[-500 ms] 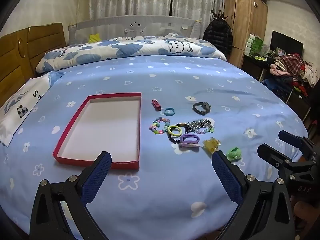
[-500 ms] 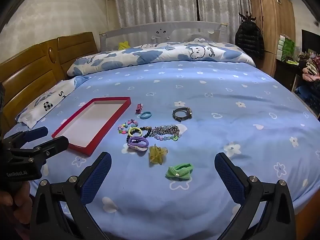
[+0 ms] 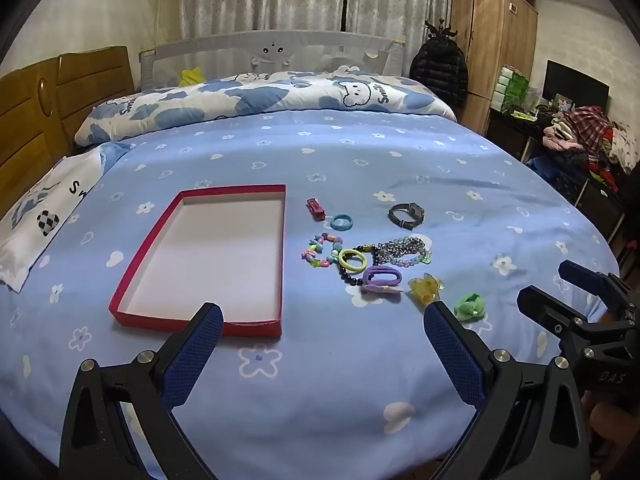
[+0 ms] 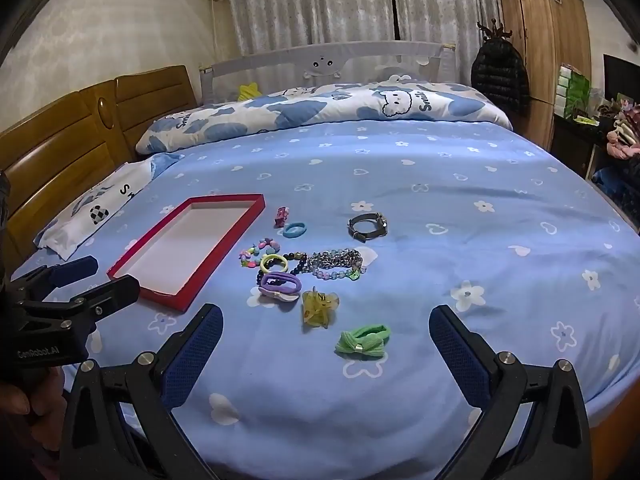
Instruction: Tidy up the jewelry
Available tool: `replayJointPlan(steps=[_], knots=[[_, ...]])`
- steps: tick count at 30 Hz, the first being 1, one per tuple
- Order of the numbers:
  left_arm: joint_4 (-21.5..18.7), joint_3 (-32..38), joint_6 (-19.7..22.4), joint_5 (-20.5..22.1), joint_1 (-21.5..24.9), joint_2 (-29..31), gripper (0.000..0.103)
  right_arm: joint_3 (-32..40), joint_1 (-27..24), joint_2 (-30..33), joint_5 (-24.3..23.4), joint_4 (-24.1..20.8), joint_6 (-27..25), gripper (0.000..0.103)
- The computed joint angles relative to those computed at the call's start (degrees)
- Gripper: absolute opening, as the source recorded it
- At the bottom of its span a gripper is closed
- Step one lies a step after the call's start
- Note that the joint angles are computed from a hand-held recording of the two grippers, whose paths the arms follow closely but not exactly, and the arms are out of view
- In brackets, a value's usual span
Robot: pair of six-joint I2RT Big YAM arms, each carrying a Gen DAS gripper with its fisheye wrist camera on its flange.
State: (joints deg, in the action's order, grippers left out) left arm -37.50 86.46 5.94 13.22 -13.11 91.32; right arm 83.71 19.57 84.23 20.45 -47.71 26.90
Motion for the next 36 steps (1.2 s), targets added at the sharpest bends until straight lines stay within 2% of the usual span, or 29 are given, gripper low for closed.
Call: replayJointPlan(steps=[36], knots=[[-0.14, 0.20, 0.10, -0.06, 0.03, 0.14, 0.101, 0.94, 0.58, 0.47, -1.46, -0.22, 0.19, 0.103]])
